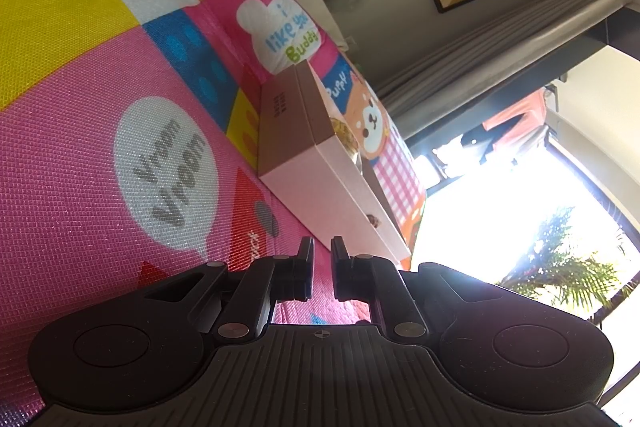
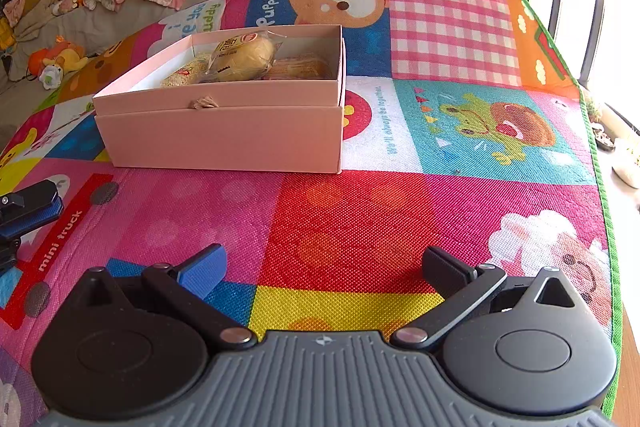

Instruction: Organize objects

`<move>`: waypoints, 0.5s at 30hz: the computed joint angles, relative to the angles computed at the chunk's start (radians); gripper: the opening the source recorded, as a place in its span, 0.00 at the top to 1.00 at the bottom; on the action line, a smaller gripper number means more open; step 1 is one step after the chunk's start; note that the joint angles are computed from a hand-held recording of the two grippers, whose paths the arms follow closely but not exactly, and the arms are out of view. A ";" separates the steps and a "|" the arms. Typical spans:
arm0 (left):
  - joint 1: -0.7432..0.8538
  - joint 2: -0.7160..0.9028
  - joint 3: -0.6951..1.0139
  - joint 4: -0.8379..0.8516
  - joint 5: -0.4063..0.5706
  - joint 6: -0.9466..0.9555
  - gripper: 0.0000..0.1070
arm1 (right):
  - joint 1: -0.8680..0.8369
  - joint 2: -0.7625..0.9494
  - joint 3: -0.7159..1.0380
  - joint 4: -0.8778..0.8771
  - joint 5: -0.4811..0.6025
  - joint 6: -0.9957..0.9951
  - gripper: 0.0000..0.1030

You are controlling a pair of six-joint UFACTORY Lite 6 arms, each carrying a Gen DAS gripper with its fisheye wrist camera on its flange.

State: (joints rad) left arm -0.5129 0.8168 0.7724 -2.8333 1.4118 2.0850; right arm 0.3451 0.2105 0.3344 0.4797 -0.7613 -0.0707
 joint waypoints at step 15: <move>-0.009 -0.028 0.007 -0.004 -0.077 0.010 0.89 | 0.001 0.001 0.002 0.001 0.000 -0.001 0.00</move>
State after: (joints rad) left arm -0.5219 0.7890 0.7798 -2.8378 1.3345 2.0946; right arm 0.3457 0.2119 0.3363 0.4810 -0.7611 -0.0713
